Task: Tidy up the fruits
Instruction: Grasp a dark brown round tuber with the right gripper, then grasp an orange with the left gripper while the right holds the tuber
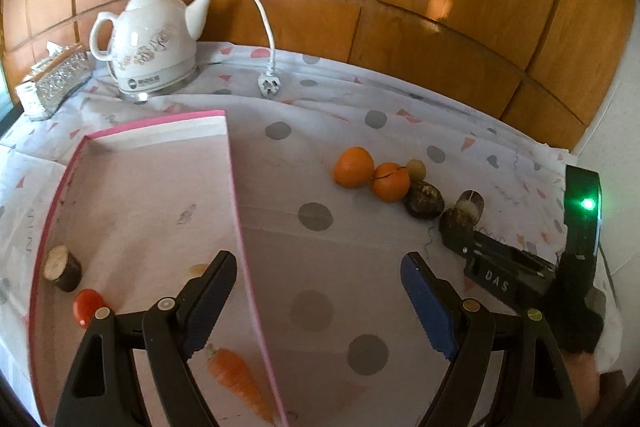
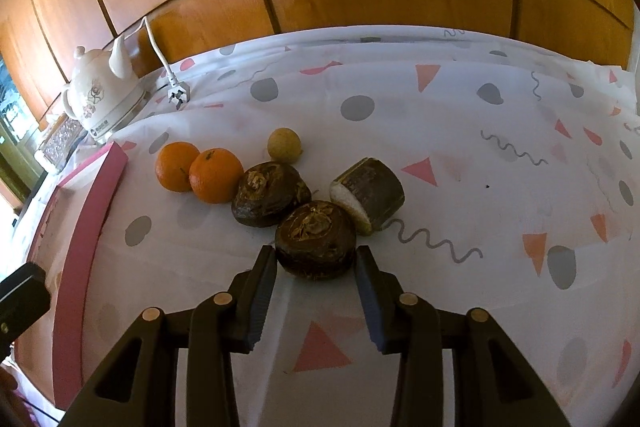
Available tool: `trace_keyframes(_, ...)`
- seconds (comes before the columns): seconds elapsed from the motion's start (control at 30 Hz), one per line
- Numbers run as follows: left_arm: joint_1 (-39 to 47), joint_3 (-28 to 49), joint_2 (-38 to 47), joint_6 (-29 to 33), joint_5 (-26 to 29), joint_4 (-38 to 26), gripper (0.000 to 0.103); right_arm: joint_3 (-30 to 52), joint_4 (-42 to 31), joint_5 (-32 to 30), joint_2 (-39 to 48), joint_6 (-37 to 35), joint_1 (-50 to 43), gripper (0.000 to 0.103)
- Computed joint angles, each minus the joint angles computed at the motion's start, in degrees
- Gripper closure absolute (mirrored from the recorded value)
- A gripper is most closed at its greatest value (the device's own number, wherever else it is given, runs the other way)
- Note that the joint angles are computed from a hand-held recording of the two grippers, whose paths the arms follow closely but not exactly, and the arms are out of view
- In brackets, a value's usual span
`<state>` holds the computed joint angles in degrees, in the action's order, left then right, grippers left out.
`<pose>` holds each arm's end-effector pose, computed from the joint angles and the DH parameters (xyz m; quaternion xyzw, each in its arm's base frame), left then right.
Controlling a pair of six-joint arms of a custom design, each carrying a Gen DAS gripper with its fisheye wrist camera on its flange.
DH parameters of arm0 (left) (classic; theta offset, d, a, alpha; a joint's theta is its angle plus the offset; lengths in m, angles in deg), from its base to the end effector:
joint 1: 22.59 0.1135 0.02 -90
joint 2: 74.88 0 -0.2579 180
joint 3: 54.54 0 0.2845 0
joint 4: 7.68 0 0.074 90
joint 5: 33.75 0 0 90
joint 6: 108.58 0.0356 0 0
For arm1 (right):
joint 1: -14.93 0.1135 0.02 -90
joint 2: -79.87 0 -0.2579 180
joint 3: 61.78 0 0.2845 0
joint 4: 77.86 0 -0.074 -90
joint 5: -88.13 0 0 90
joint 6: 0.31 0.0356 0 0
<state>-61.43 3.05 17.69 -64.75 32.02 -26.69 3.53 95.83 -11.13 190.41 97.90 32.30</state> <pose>0.2641 -0.1939 0.1219 -0.1242 0.9238 -0.0570 0.3577 0.3597 0.1185 0.0676 -0.1017 0.9360 0.1470 0.3033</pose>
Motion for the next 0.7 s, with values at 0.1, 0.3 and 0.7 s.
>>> trace_keyframes(0.1, 1.14, 2.51, 2.52, 0.36, 1.05, -0.57, 0.019, -0.24, -0.46, -0.39, -0.29, -0.52, -0.31, 0.063)
trace_keyframes(0.3, 2.95, 7.25, 7.33, 0.82, 2.48, -1.88, 0.020, -1.38, -1.32, -0.89, -1.56, -1.71, -1.23, 0.063)
trace_keyframes(0.7, 5.44, 14.63, 14.58, 2.08, 4.55, -3.93, 0.026, -2.07, -0.61, -0.19, -1.88, -4.12, -1.35, 0.063)
